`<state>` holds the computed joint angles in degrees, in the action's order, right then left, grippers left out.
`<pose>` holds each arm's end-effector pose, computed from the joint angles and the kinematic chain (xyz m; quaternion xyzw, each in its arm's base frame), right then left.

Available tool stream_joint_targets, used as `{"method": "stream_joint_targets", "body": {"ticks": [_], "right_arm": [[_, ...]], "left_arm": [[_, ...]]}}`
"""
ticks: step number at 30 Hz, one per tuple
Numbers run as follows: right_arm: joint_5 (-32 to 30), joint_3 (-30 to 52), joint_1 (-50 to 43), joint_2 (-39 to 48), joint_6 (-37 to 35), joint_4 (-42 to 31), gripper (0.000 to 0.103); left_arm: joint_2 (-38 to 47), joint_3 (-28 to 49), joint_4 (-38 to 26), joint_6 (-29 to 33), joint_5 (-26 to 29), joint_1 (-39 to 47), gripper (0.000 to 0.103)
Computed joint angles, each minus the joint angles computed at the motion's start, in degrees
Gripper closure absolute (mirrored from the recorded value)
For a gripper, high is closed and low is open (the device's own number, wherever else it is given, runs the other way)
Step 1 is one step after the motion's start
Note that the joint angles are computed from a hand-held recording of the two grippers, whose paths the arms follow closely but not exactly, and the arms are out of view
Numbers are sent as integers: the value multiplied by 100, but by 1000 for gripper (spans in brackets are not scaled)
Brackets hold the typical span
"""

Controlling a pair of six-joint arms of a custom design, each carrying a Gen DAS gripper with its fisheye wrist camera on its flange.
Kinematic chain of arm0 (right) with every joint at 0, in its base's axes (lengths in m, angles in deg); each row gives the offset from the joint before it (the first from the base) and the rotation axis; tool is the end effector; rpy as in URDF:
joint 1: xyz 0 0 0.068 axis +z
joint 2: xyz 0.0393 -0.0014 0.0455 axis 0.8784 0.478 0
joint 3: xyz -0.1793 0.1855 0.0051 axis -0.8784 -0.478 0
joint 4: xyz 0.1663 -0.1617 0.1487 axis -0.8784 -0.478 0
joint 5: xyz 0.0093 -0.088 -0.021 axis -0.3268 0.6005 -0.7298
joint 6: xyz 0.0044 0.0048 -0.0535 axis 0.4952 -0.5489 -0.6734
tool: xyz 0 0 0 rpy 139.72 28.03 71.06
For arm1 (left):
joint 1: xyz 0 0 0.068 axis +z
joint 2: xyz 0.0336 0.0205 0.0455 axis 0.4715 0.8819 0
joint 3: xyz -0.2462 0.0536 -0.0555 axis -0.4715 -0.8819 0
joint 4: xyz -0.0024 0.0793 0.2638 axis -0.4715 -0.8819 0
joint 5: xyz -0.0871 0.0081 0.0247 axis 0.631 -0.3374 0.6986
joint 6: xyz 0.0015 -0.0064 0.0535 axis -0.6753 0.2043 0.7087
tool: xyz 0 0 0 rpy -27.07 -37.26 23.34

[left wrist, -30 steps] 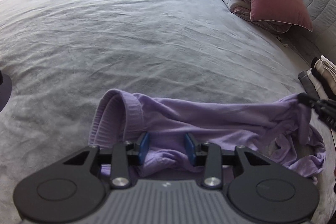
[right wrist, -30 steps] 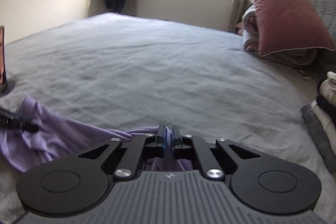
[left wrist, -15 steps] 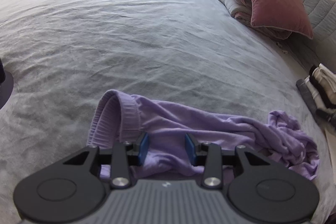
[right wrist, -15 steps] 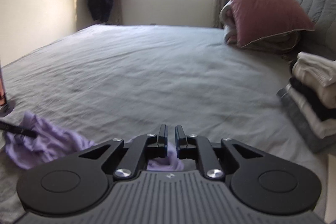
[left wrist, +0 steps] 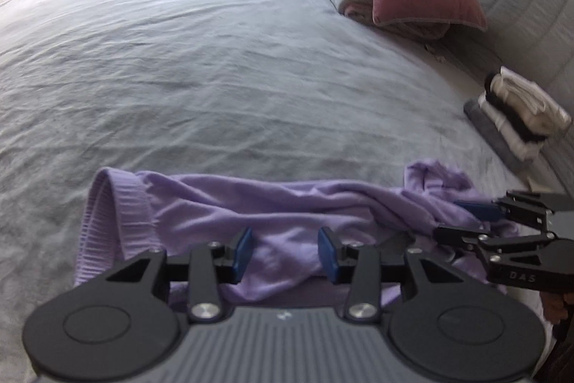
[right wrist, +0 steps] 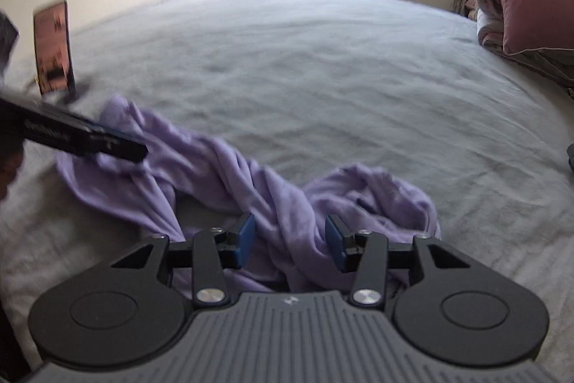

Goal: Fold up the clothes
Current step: 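Stretch the sweatshirt hem flat on the bed with both grippers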

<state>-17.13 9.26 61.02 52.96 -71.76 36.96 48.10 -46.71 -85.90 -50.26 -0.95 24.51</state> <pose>0.2055 0.0146 0.1887 -0.3138 0.8614 0.1232 0.3800 0.1577 -0.0144 0.1949 -0.0395 0.9262 -0.1043 0.3602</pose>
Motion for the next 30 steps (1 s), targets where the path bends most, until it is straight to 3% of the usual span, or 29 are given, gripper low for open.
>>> {"method": "stream_joint_targets", "body": {"ticks": [1, 2, 8, 13, 23, 30], "right_arm": [[202, -1, 92, 57, -37, 26, 89], [281, 17, 112, 93, -28, 44, 93], [-429, 245, -502, 49, 672, 389, 94], [-300, 451, -300, 212, 1125, 723, 94], [884, 1492, 732, 1433, 1486, 1084, 94], [1772, 1760, 1299, 2291, 1760, 1245, 90]], "left_arm": [[56, 8, -9, 29, -111, -68, 59], [115, 16, -16, 55, -222, -138, 59], [-133, 43, -191, 193, -170, 145, 59], [-320, 79, -299, 284, -100, 489, 59], [23, 365, -338, 652, 617, 2229, 59], [354, 497, -521, 1172, 1295, 3411, 59]]}}
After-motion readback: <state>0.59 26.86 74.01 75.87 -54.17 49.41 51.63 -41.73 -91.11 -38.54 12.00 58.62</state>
